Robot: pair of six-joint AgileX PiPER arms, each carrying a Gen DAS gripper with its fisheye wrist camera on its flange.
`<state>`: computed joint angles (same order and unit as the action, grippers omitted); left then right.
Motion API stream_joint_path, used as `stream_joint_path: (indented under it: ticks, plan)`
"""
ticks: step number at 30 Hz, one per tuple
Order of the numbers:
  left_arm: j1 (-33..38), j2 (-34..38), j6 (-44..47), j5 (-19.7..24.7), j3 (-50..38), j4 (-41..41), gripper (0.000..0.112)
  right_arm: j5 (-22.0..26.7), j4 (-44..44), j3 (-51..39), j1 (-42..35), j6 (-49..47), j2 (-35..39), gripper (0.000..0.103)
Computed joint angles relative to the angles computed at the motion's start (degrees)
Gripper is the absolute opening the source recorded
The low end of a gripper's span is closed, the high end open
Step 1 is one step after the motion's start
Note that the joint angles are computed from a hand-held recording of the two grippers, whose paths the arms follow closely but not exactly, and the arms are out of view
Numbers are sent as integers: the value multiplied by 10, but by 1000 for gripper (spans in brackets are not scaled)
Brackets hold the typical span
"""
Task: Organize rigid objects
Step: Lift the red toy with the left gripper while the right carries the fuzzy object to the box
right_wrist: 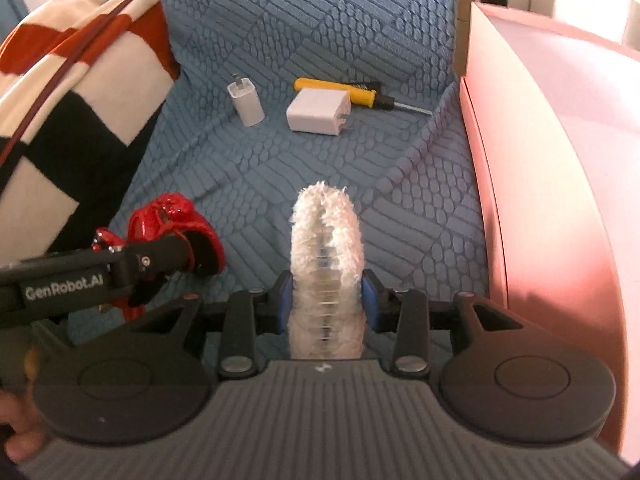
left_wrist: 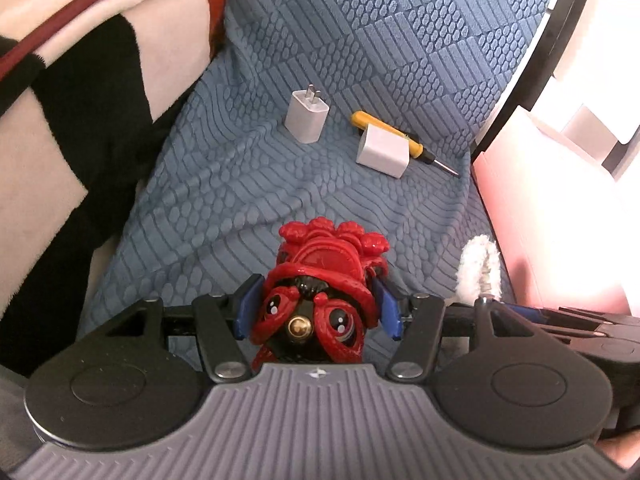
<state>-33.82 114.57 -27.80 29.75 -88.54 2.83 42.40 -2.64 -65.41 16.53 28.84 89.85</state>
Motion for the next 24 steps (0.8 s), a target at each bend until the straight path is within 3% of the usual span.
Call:
stream_joint_path:
  ticks: [11,24]
  plan:
    - [1,3,3,-1,-2,-7,65,-23,12,5,-11,-6,16,39]
    - [-14,-56,-36,-22,38,34,65,18,-14,-34,-12,2,-44,38]
